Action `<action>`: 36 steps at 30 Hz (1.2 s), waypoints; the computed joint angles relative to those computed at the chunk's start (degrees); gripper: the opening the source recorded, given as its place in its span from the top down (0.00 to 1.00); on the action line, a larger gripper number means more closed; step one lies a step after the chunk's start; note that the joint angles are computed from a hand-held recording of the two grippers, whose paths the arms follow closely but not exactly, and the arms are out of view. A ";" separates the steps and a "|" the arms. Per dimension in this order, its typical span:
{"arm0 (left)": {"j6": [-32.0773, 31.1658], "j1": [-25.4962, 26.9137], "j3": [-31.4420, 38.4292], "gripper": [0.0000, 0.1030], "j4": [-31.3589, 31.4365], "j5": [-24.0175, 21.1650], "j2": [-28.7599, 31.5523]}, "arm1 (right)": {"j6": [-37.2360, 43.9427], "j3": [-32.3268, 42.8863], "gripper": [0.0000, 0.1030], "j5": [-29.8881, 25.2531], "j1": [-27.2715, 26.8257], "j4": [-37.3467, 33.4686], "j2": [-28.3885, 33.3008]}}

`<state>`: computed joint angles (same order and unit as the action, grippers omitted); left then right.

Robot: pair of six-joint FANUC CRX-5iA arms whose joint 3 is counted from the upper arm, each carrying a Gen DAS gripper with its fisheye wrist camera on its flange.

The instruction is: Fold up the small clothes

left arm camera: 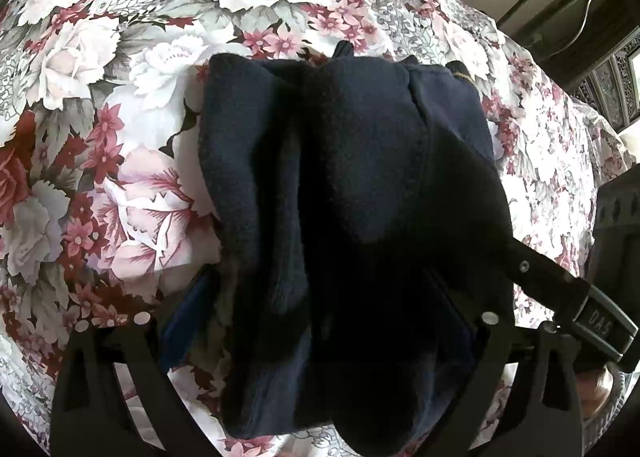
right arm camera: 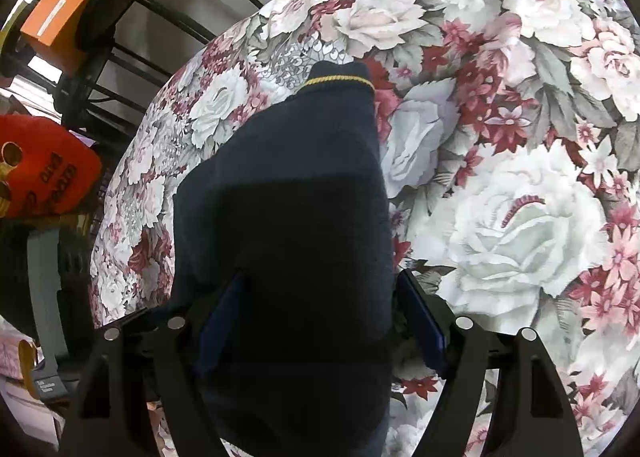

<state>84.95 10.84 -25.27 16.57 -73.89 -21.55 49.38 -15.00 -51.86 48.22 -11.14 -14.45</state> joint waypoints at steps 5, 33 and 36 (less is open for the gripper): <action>-0.32 -0.15 -0.11 0.08 -0.05 0.28 0.03 | 0.93 -0.01 0.25 0.51 -0.71 -1.90 0.16; 11.86 -25.48 17.43 0.61 -3.59 2.98 4.13 | -10.78 -3.60 0.55 -11.69 1.61 14.18 -22.12; 15.49 -33.38 23.36 0.61 -6.32 3.24 7.55 | -12.22 -3.90 0.55 -15.04 -0.42 16.11 -27.98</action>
<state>100.44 -22.54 -1.91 10.25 -70.65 -14.00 37.15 -18.89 -66.90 47.80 4.97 -42.44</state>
